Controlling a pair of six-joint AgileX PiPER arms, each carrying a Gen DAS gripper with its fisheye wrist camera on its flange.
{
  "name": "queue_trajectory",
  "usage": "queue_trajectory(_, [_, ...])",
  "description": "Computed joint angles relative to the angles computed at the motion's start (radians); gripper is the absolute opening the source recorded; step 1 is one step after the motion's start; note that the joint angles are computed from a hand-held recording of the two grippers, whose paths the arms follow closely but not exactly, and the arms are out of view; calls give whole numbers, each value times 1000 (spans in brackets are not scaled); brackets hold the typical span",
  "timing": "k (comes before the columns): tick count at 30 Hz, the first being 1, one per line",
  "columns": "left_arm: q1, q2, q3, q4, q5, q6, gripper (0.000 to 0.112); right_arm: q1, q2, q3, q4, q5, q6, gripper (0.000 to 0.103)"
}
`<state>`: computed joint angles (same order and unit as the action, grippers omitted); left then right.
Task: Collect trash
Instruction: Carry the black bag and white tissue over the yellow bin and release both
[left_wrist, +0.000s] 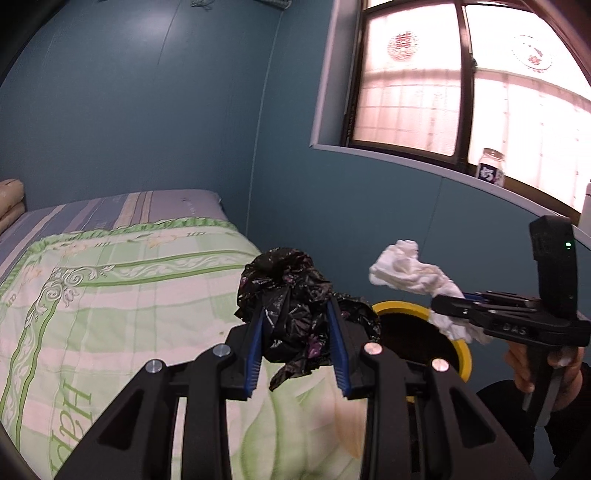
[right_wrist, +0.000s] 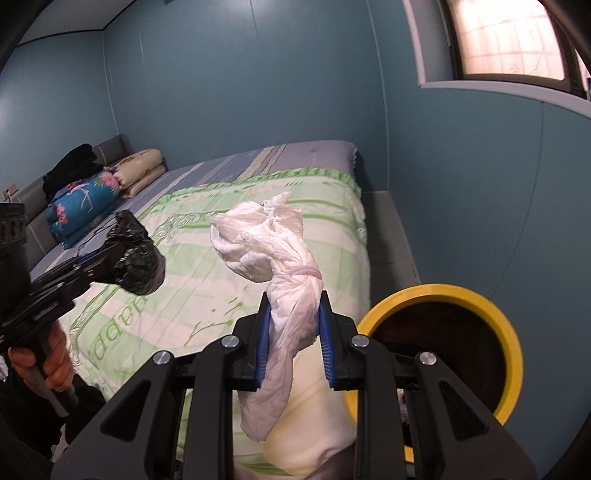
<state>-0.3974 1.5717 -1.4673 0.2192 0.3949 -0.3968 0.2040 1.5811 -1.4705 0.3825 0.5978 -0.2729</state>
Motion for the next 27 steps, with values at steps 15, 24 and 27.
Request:
queue_trajectory(15, [-146, 117, -220, 6, 35, 67, 30, -113, -78, 69, -13, -96, 13, 22])
queue_trajectory(24, [-194, 259, -423, -74, 92, 164, 30, -182, -68, 100, -8, -146, 16, 22])
queue_trajectory(27, [-208, 324, -522, -101, 133, 198, 30, -187, -56, 103, -65, -161, 72, 22])
